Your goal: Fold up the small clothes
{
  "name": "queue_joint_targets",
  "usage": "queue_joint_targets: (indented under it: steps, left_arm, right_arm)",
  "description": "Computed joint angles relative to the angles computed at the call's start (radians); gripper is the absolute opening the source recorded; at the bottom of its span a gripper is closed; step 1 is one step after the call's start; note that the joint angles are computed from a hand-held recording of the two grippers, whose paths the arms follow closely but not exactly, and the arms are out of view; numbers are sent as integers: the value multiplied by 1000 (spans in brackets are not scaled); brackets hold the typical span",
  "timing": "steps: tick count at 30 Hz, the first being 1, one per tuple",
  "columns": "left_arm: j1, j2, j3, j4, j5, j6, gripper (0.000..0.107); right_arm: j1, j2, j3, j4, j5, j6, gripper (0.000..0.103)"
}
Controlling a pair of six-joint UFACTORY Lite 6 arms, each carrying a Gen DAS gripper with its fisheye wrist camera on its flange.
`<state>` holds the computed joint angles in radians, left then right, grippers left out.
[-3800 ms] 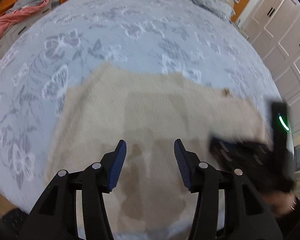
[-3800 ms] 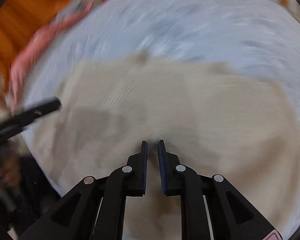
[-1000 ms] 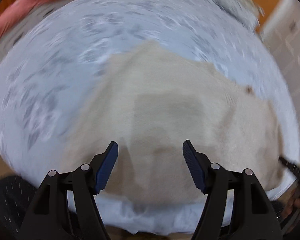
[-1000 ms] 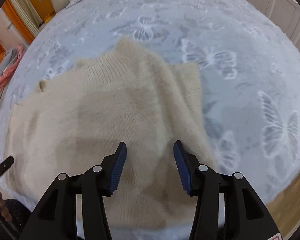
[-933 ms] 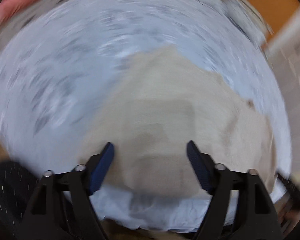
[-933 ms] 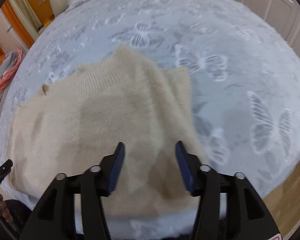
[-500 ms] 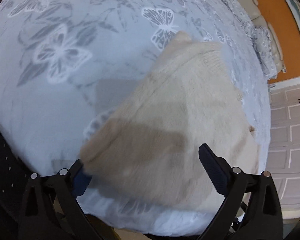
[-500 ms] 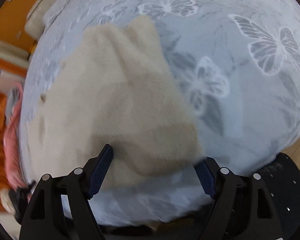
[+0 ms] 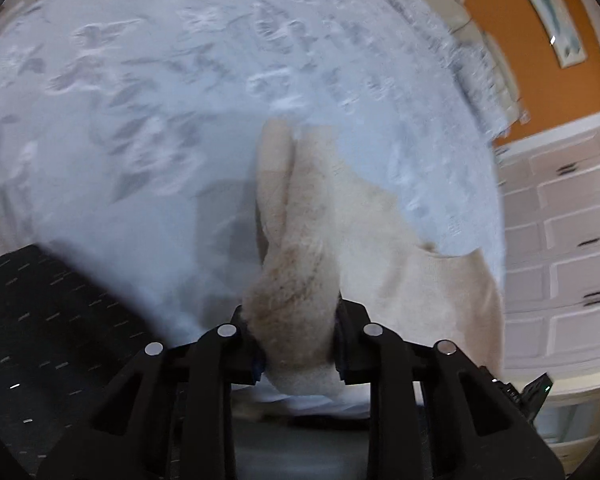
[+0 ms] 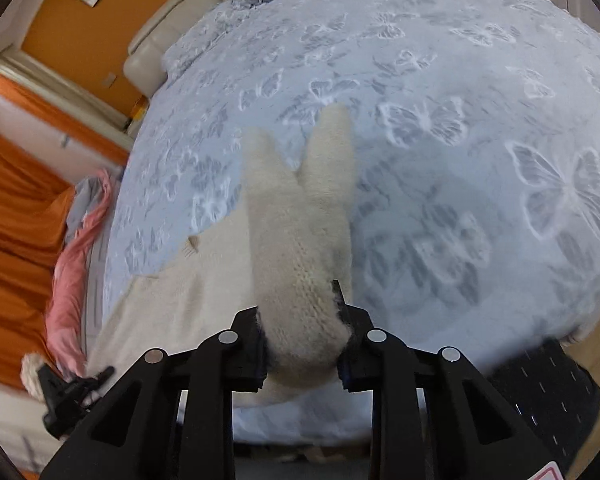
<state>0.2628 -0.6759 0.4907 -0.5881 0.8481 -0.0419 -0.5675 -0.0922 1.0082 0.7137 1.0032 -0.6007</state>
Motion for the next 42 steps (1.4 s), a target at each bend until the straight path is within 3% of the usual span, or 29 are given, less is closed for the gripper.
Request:
queue_joint_targets:
  steps: [2, 6, 8, 11, 13, 16, 21, 24, 26, 27, 28, 29, 30, 31, 34, 36, 40, 42]
  left_arm:
    - [34, -14, -91, 17, 4, 50, 25]
    - [-25, -95, -178, 67, -62, -22, 26]
    - [-36, -112, -170, 79, -61, -36, 27]
    - [-32, -144, -171, 83, -37, -41, 27]
    - [-33, -157, -178, 83, -32, -52, 27]
    - [-38, -166, -201, 78, -57, -46, 27]
    - [-63, -180, -186, 102, -46, -77, 28]
    - [-47, -158, -187, 79, -55, -39, 29]
    - [-39, -157, -198, 59, -61, -19, 29]
    - [-42, -159, -200, 60, -65, -20, 29]
    - [-51, -161, -201, 67, -70, -28, 29]
    - [-60, -164, -200, 74, -72, -40, 29]
    - [-73, -170, -199, 82, -74, -58, 29]
    - [-78, -177, -198, 84, -72, -66, 29]
    - [-99, -176, -173, 99, -72, -98, 29]
    - [-126, -178, -142, 122, -69, -143, 28]
    - [-212, -175, -53, 171, -66, -242, 28]
    - [-338, -138, 50, 263, -87, -360, 26]
  right_arm:
    - [-49, -2, -61, -63, -5, -31, 25]
    - [7, 57, -208, -291, -181, 80, 31]
    - [16, -32, -230, -294, -201, 100, 35]
    - [123, -232, -224, -465, -292, 255, 37]
    - [186, -241, -135, -432, -267, 244, 37]
    - [325, -128, -27, -242, -170, 119, 37]
    - [552, 183, 65, -276, -328, 166, 27]
    - [441, 413, 199, -398, -421, 289, 27]
    - [356, 501, 273, -486, -439, 427, 19]
    - [282, 564, 347, -468, -392, 445, 0]
    - [239, 585, 390, -417, -342, 422, 0]
    - [222, 564, 391, -407, -324, 418, 0]
    - [243, 501, 368, -440, -321, 418, 11]
    - [282, 410, 302, -455, -342, 392, 15]
    - [422, 196, 156, -295, -289, 200, 14]
    - [564, 156, 103, -253, -281, 191, 14]
    - [823, 306, 88, -247, -382, 249, 14]
    - [867, 393, 67, -251, -438, 259, 14]
